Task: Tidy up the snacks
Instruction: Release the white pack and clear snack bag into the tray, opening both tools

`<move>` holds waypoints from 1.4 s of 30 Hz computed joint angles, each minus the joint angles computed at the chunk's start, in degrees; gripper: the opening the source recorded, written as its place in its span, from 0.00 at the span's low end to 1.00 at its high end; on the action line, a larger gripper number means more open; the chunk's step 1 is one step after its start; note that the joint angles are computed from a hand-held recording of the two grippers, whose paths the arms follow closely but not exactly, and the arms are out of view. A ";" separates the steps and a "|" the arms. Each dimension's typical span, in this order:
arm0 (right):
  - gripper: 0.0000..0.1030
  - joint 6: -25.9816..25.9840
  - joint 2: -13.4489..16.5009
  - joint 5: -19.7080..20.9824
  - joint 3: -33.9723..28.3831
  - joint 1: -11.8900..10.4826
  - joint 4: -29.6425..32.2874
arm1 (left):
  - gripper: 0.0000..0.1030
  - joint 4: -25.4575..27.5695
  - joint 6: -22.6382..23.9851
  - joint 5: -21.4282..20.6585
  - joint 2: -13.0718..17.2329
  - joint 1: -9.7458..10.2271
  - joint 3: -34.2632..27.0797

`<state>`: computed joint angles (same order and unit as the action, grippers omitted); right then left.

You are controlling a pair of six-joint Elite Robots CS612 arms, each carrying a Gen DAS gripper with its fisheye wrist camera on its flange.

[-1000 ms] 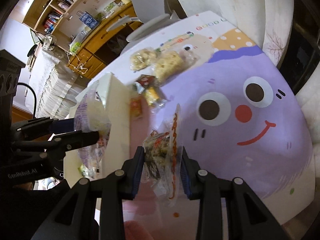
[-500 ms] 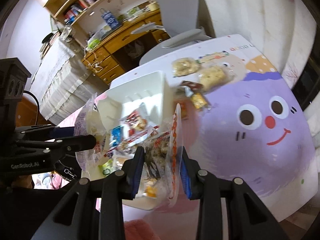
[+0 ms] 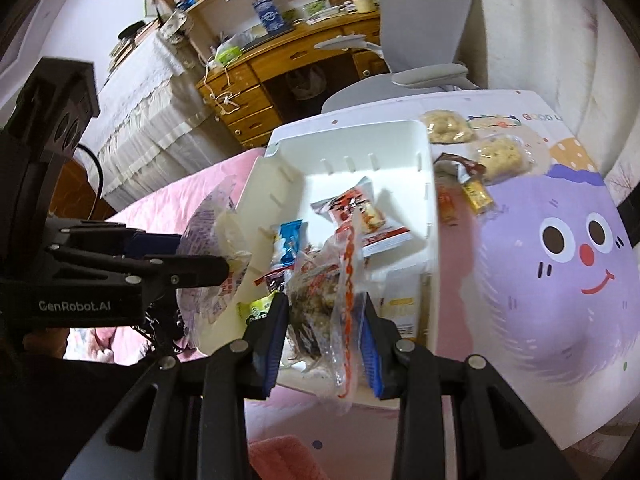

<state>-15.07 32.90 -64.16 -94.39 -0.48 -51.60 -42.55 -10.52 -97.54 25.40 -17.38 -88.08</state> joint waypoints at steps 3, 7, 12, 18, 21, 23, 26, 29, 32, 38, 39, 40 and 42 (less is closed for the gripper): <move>0.34 0.53 0.04 -2.38 0.19 0.78 -0.30 | 0.45 -0.01 -0.01 -1.15 0.16 0.54 0.10; 0.39 2.28 0.12 -2.90 0.18 0.80 -0.04 | 0.67 -1.47 -0.14 -1.40 0.21 0.89 0.31; 0.47 5.75 0.53 -3.75 -0.69 0.52 0.93 | 0.67 -2.01 0.79 -2.84 0.15 0.94 0.64; 0.57 9.45 1.69 -5.62 -3.40 -0.11 1.98 | 0.67 -1.40 4.04 -0.77 0.40 -0.45 0.46; 0.57 10.72 1.98 -6.58 -4.55 -0.61 2.98 | 0.67 -1.54 4.85 -0.14 0.55 -1.20 0.09; 0.57 11.42 2.09 -7.11 -4.99 -1.00 2.83 | 0.67 -2.72 5.03 0.44 0.93 -1.67 -0.58; 0.57 12.18 2.16 -7.68 -5.20 -1.45 2.00 | 0.67 -5.68 4.16 2.27 1.98 -2.42 -2.47; 0.57 11.94 2.16 -7.53 -5.37 -1.99 2.09 | 0.67 -7.79 2.97 3.18 2.75 -3.09 -3.95; 0.57 11.34 2.16 -6.50 -5.38 -2.86 1.93 | 0.68 -8.54 0.80 4.01 2.85 -3.79 -4.40; 0.58 7.74 2.16 -3.05 -4.63 -5.15 1.78 | 0.69 -8.52 -4.68 7.03 2.36 -5.81 -3.58; 0.58 6.70 2.09 -2.67 -4.46 -5.53 1.99 | 0.69 -8.67 -5.85 7.37 2.29 -6.16 -3.35; 0.58 5.42 2.00 -2.25 -4.29 -6.00 2.20 | 0.69 -8.91 -7.57 7.73 2.23 -6.65 -3.04; 0.58 2.58 1.74 -0.77 -3.77 -7.13 2.92 | 0.69 -8.72 -10.81 8.59 1.92 -7.46 -2.26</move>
